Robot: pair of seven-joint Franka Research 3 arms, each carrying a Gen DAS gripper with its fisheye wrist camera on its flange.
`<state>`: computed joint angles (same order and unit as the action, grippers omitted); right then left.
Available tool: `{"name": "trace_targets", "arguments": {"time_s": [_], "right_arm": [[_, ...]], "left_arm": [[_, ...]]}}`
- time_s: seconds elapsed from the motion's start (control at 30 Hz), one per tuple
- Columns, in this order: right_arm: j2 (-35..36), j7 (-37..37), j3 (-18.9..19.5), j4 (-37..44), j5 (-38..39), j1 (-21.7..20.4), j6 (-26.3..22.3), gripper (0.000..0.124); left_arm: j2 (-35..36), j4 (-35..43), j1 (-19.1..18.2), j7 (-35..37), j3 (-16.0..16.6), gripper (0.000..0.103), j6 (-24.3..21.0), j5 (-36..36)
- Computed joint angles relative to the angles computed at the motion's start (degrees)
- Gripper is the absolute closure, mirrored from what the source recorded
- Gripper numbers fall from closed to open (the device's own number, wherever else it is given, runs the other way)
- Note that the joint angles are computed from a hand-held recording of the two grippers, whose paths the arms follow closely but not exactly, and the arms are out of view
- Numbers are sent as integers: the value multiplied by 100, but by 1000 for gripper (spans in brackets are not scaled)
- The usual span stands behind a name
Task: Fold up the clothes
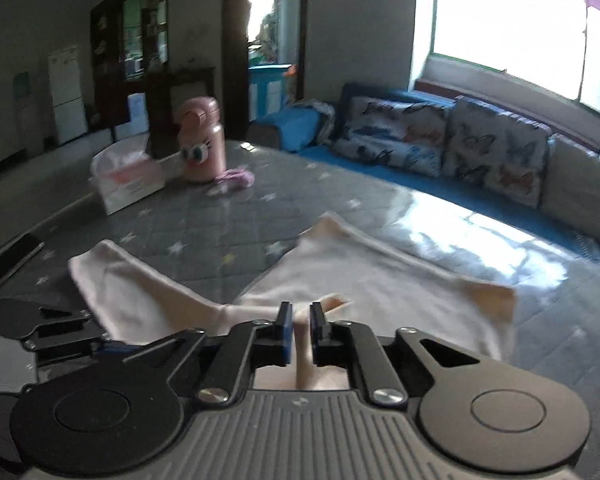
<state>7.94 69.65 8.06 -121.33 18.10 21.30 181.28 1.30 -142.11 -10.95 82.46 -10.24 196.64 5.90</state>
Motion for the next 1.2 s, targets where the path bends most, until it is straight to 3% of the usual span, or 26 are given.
{"name": "trace_targets", "arguments": {"time_s": [0.13,0.23,0.3,0.4,0.5,0.6,0.7,0.83,0.93,1.0,1.07,1.2], "right_arm": [[-186,-756,449,-154,675,-416,9,110],[-445,-229,-109,-471,74,-106,21,106],[-638,549,-472,-754,-769,-37,-22,105],[-908,1065,-533,-1170,-1286,-294,-177,100],[-1133,1786,-369,-1570,-2168,-759,-248,95],[-1332,2124,-203,-1931,-2616,-1132,-256,88],[-1436,1564,-417,-2140,-1944,-873,-198,83],[-1443,908,-565,-2230,-1159,-594,-101,82],[-1436,620,-544,-2289,-808,-520,0,82],[-1451,774,-252,-2351,-1022,-827,93,77],[-1460,1286,313,-2398,-1591,-1487,156,75],[-1522,1800,663,-2484,-1921,-1946,262,75]], "left_arm": [[26,46,14,-68,-6,52,-12,74],[121,151,-109,154,24,52,-20,-198],[207,264,-262,392,94,53,-64,-456],[354,470,-717,916,396,54,-198,-1084],[535,718,-1526,1489,1075,58,-370,-1841],[697,912,-2806,1929,2270,60,-525,-2470],[852,999,-4033,2044,3471,69,-604,-2718],[941,1016,-4656,1947,4113,86,-591,-2665],[916,1014,-4974,1879,4429,95,-582,-2629],[891,1015,-5219,1962,4640,96,-503,-2735],[848,1037,-5239,2111,4613,96,-434,-2888],[686,1029,-4977,2301,4270,97,-279,-3019]]}}
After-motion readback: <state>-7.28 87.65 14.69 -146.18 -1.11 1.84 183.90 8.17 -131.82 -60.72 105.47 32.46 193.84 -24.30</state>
